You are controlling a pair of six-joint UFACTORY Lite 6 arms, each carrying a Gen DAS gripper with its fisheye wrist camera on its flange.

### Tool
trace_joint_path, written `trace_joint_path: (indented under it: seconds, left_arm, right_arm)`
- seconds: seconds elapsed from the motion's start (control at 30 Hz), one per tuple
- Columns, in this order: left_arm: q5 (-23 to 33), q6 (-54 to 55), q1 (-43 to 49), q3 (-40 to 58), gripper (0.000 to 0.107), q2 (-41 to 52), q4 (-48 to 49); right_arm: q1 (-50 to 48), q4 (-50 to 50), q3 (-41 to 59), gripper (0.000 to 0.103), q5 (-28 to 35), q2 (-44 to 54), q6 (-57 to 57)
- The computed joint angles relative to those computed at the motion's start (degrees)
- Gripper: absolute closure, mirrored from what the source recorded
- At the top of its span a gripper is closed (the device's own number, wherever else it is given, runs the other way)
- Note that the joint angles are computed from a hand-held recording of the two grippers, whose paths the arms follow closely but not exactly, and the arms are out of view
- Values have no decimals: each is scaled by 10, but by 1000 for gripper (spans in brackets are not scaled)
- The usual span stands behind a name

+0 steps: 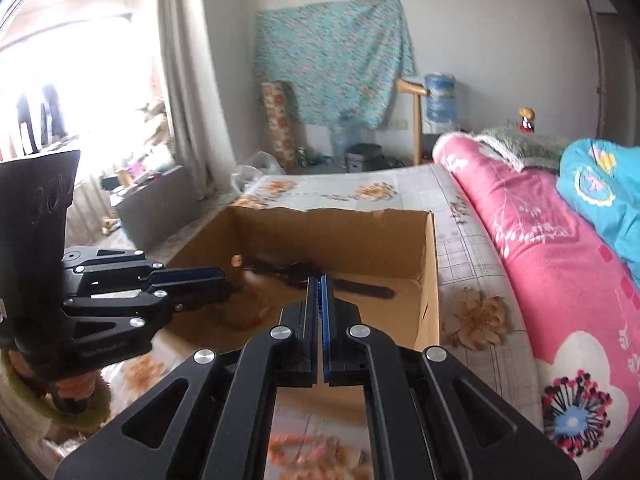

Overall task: Organize jewelry
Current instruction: 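Carry the gold ring and gold bar charm over the box and open the left gripper, then withdraw both open grippers up and out of the box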

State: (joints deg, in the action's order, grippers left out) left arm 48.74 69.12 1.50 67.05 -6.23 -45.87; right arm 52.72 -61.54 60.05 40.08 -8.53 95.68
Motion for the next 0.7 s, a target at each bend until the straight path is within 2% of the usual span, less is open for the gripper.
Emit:
trace_joint_path:
  seconds: [0.1,0.23,0.27,0.3,0.37,0.43,0.5,0.7]
  left_arm:
    - [-36,-92,-38,72,97,86,69]
    - [-64,-166,-52,107,96,132,124]
    - [-70,-173,-53,106,92,134,131]
    - [-75,-176,-53,102,86,134,135]
    - [-85,-175,-52,91,79,128,137]
    - [-96,-175,-54,76,76,118,141]
    - [-103,-177,-56,65,72,107,141]
    - [-109,-159,-47,41,62,70,121]
  right_arm:
    - [-63,41,21,101,-46,41,-36]
    - [-108,75,33,98,-70,72,-61]
    - [-114,70,29,95,-76,72,-56]
    - [-116,64,25,85,-79,70,-47]
    - [-112,42,10,72,-81,59,-15]
    - [-98,29,5,70,-67,53,3]
    - [-95,23,0,63,-70,45,13]
    - [-78,5,-10,50,-46,10,37]
